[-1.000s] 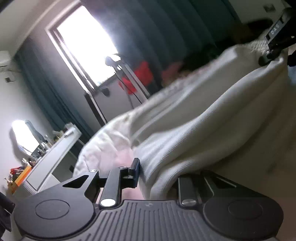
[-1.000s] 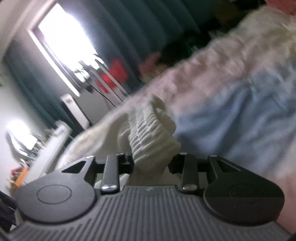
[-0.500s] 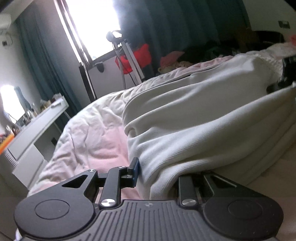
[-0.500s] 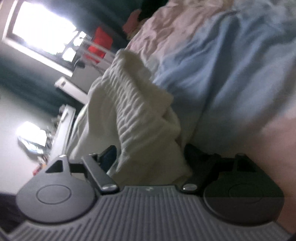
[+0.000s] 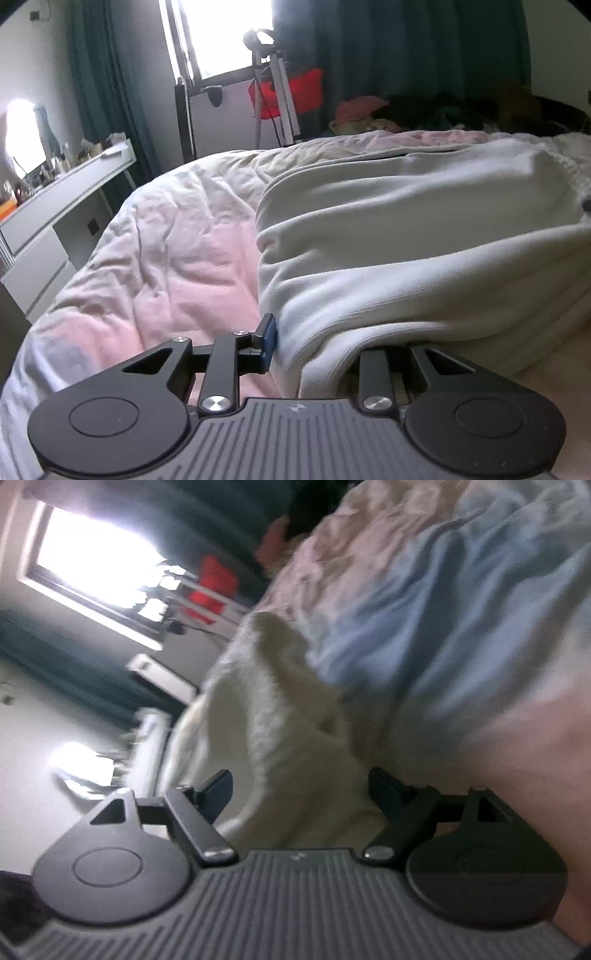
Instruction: Fold clothes
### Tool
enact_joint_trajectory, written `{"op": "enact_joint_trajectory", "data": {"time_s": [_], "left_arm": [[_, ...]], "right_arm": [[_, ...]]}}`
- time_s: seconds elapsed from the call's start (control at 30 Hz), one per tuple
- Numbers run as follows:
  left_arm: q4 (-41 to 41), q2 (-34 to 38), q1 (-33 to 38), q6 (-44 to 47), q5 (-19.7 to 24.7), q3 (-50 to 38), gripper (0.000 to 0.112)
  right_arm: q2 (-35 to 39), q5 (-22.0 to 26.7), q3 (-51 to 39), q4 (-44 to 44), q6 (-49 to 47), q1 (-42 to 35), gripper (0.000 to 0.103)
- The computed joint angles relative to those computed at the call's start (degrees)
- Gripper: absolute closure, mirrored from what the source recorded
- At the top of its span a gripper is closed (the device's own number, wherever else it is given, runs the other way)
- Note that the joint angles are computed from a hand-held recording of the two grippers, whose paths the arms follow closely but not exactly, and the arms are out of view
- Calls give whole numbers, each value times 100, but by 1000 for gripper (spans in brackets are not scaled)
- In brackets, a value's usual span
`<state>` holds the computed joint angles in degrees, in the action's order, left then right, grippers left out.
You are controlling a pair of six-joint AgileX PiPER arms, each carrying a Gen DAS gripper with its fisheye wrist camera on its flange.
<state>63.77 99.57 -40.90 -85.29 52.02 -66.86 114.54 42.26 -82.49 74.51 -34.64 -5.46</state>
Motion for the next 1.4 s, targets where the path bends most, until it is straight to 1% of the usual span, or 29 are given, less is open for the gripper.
{"op": "enact_joint_trajectory", "data": {"time_s": [0.13,0.2,0.33,0.4,0.47,0.5,0.57,0.63,0.7,0.73,0.77,0.8,0.83,0.87,0.93,0.97,1.03,1.07,1.1,1.13,1.2,1.27,1.3,1.33,1.4], "left_arm": [[-88,-62,10,-163,18,7,82],[-183,-151,94,-354,-57,67,82],[-481,-418,356,-788,-314,278,84],[-684,-540,513,-845,-471,375,84],[-752,-573,543,-831,-513,397,84],[-731,-580,520,-849,-500,413,84],[-693,-552,408,-800,-345,373,84],[-683,-578,353,-784,-303,401,84],[-720,-637,333,-763,-306,439,84],[-760,-673,320,-722,-298,447,83],[-799,-712,302,-660,-297,453,82],[-849,-745,286,-578,-294,447,82],[-999,-797,315,-424,-310,424,78],[-1150,-874,373,-323,-382,443,76],[-1469,-1030,495,-81,-449,455,62],[-1637,-1118,560,27,-498,470,58],[-2066,-1371,756,287,-779,572,53],[-2271,-1578,881,386,-1036,719,53],[-2492,-1819,1045,484,-1384,923,50],[-2769,-2053,1215,648,-1707,1107,43],[-3564,-2506,1598,1231,-2319,1448,37],[-3973,-2865,1899,1406,-3016,1851,26],[-4362,-2916,2077,1691,-3335,1956,22],[-4934,-2830,2245,2160,-3573,1967,22],[-6079,-2478,2443,3088,-3866,1860,20]], "right_arm": [[64,326,-26,141,-153,-29,19],[98,486,-22,243,-272,-44,18],[-122,839,184,1198,-1486,-79,18],[-122,662,174,1094,-1330,-43,18],[67,408,-17,695,-829,56,18],[166,293,-123,476,-556,105,18],[309,122,-362,170,-298,235,18],[389,-19,-583,-227,-56,360,18],[257,-323,-456,-570,-158,513,20],[158,-516,-337,-703,-231,593,27],[90,-643,-300,-900,-185,656,38],[24,-766,-270,-1114,-118,719,43],[-39,-810,-244,-1203,-105,747,50],[-152,-884,-141,-1197,-181,759,56],[-377,-1031,63,-1181,-333,783,60],[-438,-1069,114,-1140,-349,778,61],[-538,-1151,247,-920,-461,754,63],[-576,-1157,291,-839,-479,732,64],[-585,-1162,294,-826,-436,716,64],[-607,-1171,325,-812,-393,696,64],[-586,-1185,337,-785,-348,676,64],[-563,-1200,346,-757,-303,657,64],[-553,-1240,334,-783,-266,681,64],[-544,-1279,321,-809,-228,706,64],[-580,-1362,373,-776,-272,744,64]]}}
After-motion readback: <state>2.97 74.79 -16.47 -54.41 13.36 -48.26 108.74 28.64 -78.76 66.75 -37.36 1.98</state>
